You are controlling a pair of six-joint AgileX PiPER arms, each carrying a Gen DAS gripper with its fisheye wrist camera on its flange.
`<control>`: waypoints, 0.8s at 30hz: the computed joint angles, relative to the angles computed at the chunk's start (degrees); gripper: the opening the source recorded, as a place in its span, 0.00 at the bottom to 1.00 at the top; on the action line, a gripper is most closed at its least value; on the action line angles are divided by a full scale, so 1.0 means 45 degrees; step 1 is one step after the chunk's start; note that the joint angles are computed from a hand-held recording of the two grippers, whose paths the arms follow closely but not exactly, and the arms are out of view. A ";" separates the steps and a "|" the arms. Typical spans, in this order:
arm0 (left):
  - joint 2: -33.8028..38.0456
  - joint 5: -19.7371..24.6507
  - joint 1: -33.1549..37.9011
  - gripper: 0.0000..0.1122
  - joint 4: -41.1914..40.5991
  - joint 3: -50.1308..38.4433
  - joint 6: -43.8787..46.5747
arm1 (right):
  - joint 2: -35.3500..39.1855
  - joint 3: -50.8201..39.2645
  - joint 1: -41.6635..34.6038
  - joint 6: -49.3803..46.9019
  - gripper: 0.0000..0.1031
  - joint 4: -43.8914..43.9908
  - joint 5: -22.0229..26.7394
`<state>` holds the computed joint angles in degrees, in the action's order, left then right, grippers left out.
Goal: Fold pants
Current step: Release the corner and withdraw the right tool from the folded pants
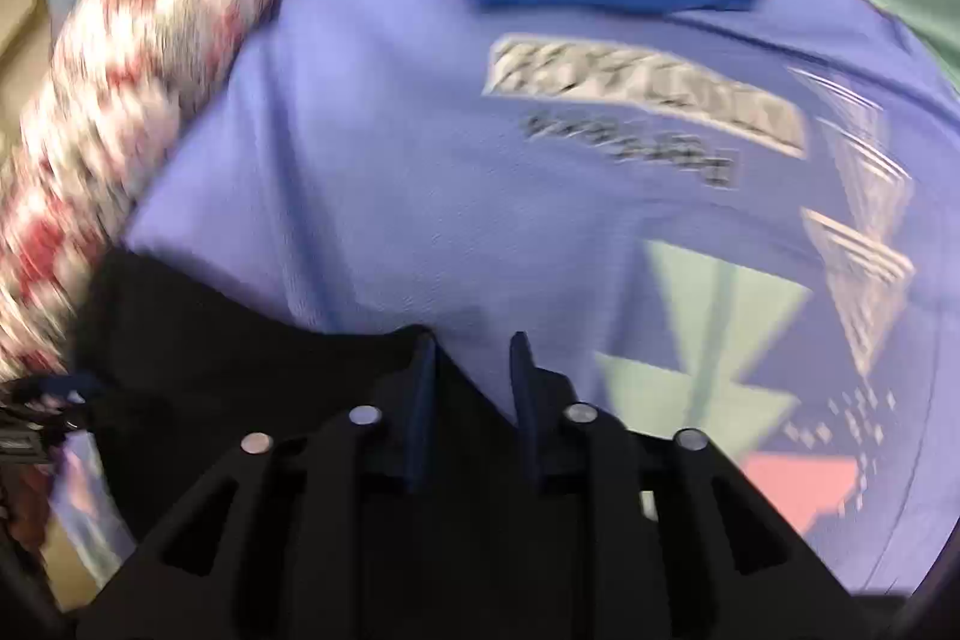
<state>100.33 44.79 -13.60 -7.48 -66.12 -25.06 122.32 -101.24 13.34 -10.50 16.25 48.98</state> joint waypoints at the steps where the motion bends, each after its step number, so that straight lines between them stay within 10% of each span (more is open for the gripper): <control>1: -0.0369 0.0015 -0.0085 0.79 0.0215 0.0059 -0.0030 | -0.0603 0.0761 -0.0418 -0.0641 0.25 0.0811 -0.0147; 5: -0.0552 0.0104 -0.0584 0.80 0.0519 -0.0259 0.0217 | -0.2686 0.3963 -0.2335 -0.3433 0.26 0.3436 0.0246; 14: 0.1144 0.0505 -0.0924 0.80 0.1323 -0.0805 -0.0640 | -0.4788 0.8617 -0.6895 -0.2974 0.25 0.1053 -0.1791; 16: 0.1192 0.0756 -0.1156 0.80 0.1752 -0.0976 -0.0924 | -0.4703 0.8483 -0.8482 -0.2767 0.06 0.1066 -0.2099; 18: 0.1127 0.0872 -0.1239 0.80 0.1762 -0.1130 -0.0866 | -0.4884 0.8674 -0.9827 -0.1806 0.07 0.0468 -0.3067; 24: 0.0446 0.0587 -0.1408 0.80 0.1477 -0.0783 -0.0372 | -0.5146 0.8515 -1.0732 -0.6500 0.17 0.4025 0.1066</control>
<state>102.34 47.43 -19.93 -0.84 -69.64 -26.73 99.16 -62.92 -34.95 -39.75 34.36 53.77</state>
